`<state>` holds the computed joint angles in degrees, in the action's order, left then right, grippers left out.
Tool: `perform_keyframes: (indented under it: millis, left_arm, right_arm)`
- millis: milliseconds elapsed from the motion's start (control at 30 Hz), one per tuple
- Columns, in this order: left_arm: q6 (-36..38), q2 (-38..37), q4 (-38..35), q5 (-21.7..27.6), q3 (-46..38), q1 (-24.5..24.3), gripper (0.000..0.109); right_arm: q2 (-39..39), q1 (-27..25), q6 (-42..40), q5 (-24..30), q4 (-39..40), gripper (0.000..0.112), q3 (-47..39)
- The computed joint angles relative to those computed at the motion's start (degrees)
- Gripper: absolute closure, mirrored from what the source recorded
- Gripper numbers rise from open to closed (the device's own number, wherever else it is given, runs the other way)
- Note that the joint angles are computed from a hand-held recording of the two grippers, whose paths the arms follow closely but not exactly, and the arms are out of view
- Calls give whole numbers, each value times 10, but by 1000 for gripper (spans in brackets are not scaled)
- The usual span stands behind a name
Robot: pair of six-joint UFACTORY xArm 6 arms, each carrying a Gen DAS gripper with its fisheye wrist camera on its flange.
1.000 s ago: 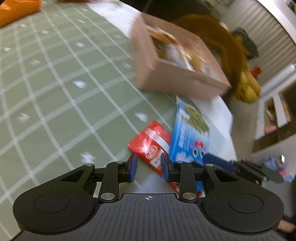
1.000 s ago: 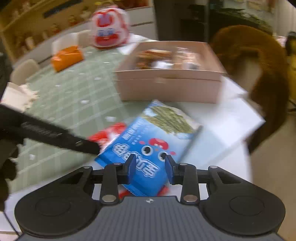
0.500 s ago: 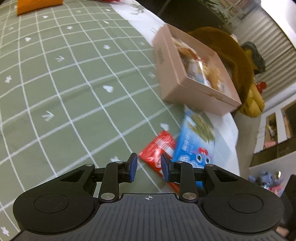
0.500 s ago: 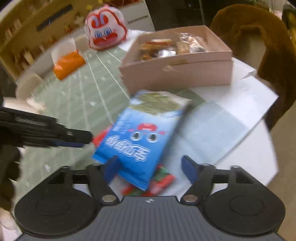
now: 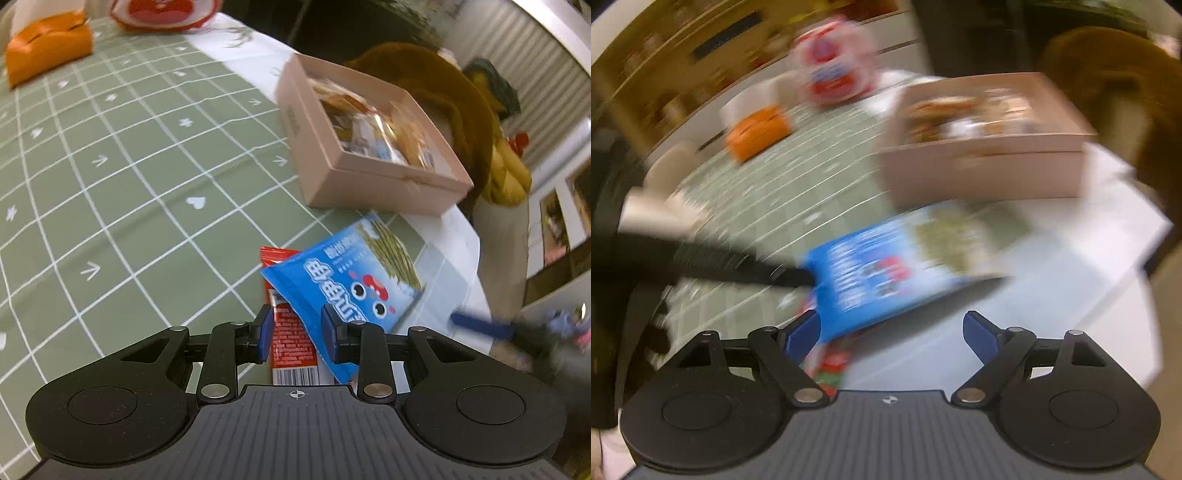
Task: Organize snacks
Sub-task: 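Grasp red sausage packet with left tool while right tool holds blue bag, then lower the blue seaweed bag onto the table and open the right tool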
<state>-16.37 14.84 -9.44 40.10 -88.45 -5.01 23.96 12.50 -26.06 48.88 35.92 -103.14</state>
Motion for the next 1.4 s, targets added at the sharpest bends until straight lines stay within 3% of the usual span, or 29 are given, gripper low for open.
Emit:
perform_keyframes:
  millis: [100, 167, 267, 400, 700, 833, 1067, 1167, 1333, 1400]
  left_arm:
    - [5, -1, 9, 9, -1, -3, 76]
    - [0, -5, 20, 14, 3, -4, 76]
    - [-5, -11, 31, 23, 10, -4, 76]
    - [-6, -17, 39, 25, 17, -6, 76]
    - [-3, -17, 30, 18, 22, -7, 76]
    - [4, -16, 28, 12, 20, -12, 76]
    - [-37, 4, 43, -52, 5, -12, 76]
    - [-26, 35, 40, -57, -30, -16, 76]
    - [20, 83, 46, -36, -92, -34, 76]
    - [50, 90, 11, -25, -104, -40, 76]
  right_arm:
    - [51, 1, 53, 7, -12, 27, -81]
    - [99, 20, 99, 14, -81, 27, -158]
    - [172, 47, 131, 29, -157, 27, -263]
    - [243, 66, 131, 74, -197, 27, -370]
    - [110, 52, 88, -49, -273, 27, -132]
    - [89, 34, 110, -58, -288, 27, -98]
    - [47, 17, 126, -69, -293, 27, -43]
    - [37, 11, 146, -52, -302, 27, -39]
    - [60, -4, 220, 42, -314, 27, -102]
    - [66, -12, 244, 69, -301, 27, -119]
